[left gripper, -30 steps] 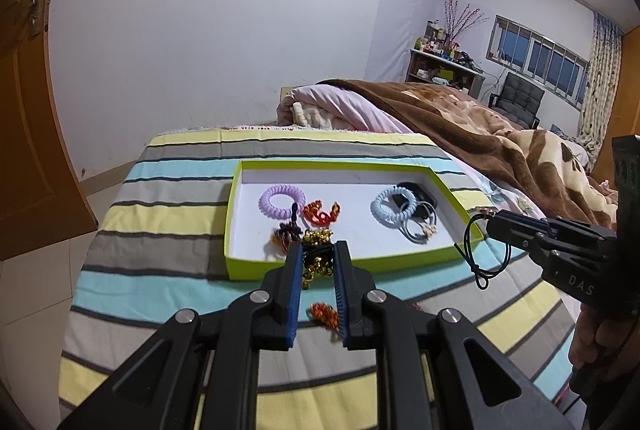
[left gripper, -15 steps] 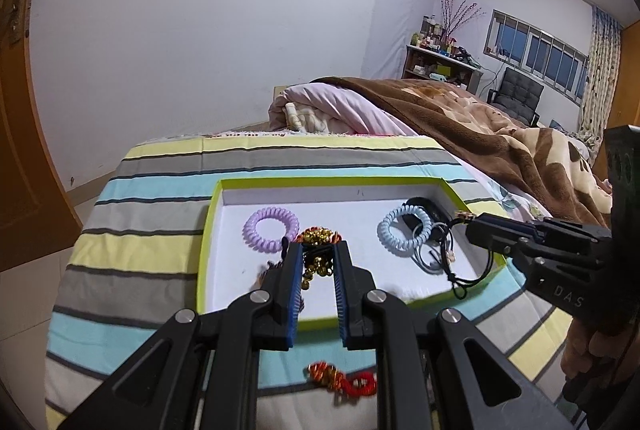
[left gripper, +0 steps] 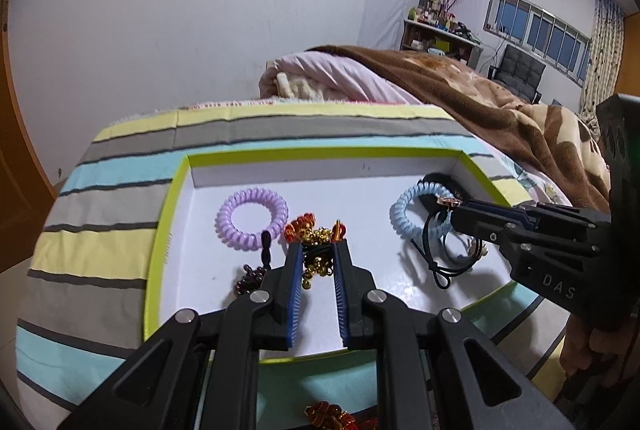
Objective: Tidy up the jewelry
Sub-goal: 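Open both tools to drop the clip and hair tie in the box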
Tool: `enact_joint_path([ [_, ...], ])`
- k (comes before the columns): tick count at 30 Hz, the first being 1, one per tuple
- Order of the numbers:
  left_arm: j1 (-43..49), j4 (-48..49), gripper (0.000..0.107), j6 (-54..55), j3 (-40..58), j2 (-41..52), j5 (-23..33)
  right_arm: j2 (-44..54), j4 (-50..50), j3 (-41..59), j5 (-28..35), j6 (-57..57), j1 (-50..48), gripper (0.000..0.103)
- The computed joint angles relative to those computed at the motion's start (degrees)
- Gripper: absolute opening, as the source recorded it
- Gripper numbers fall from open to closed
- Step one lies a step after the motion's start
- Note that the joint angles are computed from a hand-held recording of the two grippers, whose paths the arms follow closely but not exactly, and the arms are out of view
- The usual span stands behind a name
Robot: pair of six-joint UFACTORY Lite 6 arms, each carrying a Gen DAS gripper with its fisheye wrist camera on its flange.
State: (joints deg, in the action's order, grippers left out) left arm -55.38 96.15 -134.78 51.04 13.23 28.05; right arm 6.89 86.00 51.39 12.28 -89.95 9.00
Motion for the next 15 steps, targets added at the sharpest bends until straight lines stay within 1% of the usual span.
enact_joint_path([
  [5,0.41,0.89,0.016,-0.08,0.45,0.89,-1.76,1.38,-2.52,0.81,-0.16,2.67,-0.01,0.014],
  [9,0.92,0.79,0.017,-0.04,0.28,0.82,-2.67,0.52,-2.16,0.03,-0.35,1.58,0.48,0.014],
  [11,0.87,1.24,0.019,-0.89,-0.18,0.31,-2.74,-0.47,-0.15,-0.87,-0.51,-0.64,0.61,0.016],
  [14,0.31,2.12,0.024,-2.32,-1.56,-1.39,-2.13,-2.37,1.32,-2.49,-0.43,-2.12,0.33,0.017],
  [15,-0.15,1.71,0.024,-2.17,-2.06,-2.08,-1.69,-2.94,1.28,-2.92,-0.29,-2.04,0.12,0.017],
])
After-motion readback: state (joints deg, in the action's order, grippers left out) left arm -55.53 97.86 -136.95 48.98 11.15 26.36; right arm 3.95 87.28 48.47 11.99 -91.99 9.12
